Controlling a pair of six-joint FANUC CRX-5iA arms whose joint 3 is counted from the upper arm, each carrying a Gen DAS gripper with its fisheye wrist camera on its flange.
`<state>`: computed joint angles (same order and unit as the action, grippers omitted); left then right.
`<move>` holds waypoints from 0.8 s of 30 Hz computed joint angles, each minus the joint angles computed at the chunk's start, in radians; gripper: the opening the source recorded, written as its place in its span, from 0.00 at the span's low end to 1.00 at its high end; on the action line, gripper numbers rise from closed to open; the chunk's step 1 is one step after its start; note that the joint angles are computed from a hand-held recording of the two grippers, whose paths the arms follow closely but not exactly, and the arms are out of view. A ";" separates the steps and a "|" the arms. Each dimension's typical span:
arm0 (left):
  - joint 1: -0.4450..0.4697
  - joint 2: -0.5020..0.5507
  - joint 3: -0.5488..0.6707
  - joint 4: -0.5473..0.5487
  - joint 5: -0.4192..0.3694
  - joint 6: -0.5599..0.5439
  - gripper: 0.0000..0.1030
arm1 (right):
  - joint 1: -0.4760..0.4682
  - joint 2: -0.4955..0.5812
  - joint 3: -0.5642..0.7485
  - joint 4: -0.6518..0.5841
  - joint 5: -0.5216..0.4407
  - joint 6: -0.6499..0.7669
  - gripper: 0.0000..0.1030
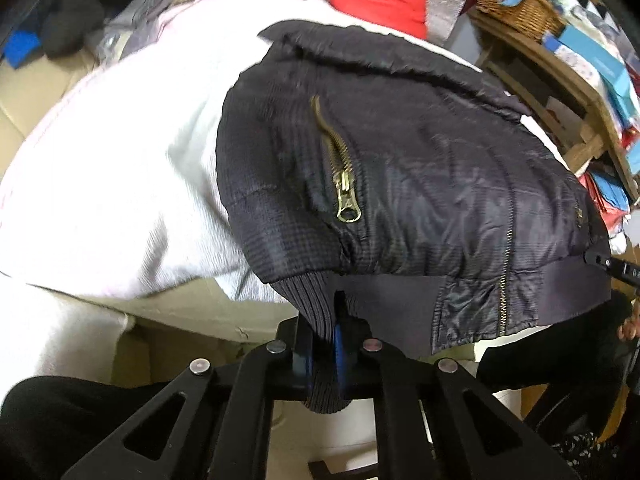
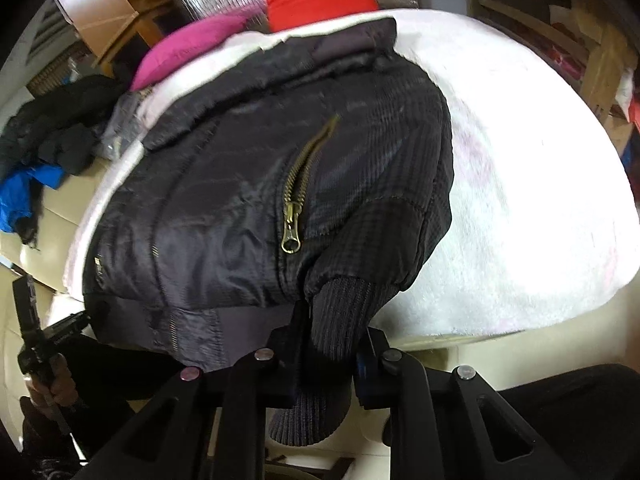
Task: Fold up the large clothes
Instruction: 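Lift the hem with both tools and fold it toward the collar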
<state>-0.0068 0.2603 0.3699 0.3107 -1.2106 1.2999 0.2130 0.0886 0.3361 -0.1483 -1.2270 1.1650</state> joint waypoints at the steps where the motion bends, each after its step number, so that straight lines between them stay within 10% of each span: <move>1: 0.001 -0.012 -0.006 0.005 0.008 -0.009 0.08 | -0.002 -0.009 -0.008 -0.006 0.011 0.002 0.20; 16: 0.054 -0.066 -0.011 0.140 0.057 -0.156 0.08 | -0.014 -0.015 0.046 -0.065 0.063 0.057 0.20; 24: 0.010 0.021 0.022 -0.001 -0.027 -0.079 0.10 | -0.018 0.046 0.045 -0.101 -0.006 0.091 0.23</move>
<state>0.0036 0.2811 0.3916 0.3102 -1.2380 1.2209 0.1951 0.1346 0.3814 -0.2492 -1.2333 1.2558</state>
